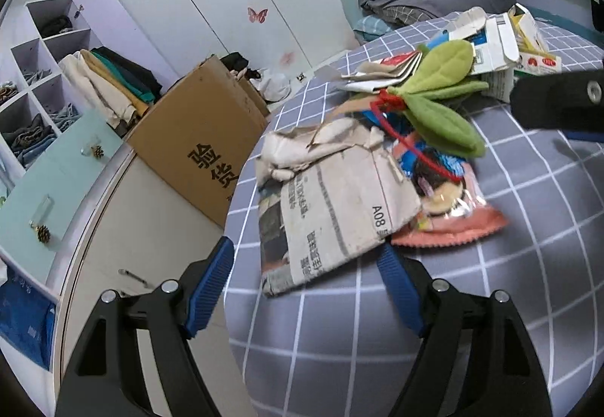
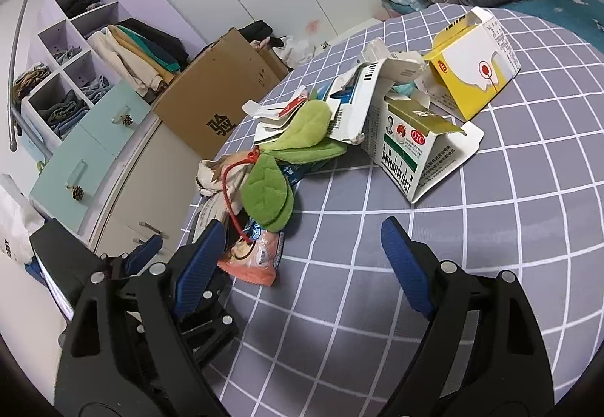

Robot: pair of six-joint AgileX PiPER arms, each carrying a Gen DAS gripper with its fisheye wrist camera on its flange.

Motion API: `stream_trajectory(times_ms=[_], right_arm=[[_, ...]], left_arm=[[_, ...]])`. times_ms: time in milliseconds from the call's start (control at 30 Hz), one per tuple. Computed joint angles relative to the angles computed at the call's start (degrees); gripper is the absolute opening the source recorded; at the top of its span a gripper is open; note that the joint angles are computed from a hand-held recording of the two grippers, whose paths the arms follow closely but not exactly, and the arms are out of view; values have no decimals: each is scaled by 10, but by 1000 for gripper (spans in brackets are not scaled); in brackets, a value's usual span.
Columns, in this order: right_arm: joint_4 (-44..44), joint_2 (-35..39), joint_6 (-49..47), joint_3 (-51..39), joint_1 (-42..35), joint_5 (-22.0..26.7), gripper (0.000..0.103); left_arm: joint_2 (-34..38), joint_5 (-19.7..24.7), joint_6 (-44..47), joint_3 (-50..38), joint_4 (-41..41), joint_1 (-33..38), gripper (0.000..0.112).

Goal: Collect trash
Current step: 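Grasp the newspaper with the left gripper while the right grasps the blue snack wrapper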

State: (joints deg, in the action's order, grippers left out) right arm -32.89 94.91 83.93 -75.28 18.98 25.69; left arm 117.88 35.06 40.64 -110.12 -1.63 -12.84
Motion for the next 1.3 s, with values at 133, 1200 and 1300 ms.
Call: stream_trajectory(times_ms=[133, 1200, 1300], right_arm=[[25, 8, -25, -5, -10, -7, 83], [114, 207, -277, -333, 36, 236, 41], [126, 198, -285, -318, 34, 226, 36]], left_arm=[[23, 27, 31, -38, -44, 6, 47], [-11, 232, 73, -73, -442, 179, 3], [-25, 233, 89, -58, -466, 187, 3]])
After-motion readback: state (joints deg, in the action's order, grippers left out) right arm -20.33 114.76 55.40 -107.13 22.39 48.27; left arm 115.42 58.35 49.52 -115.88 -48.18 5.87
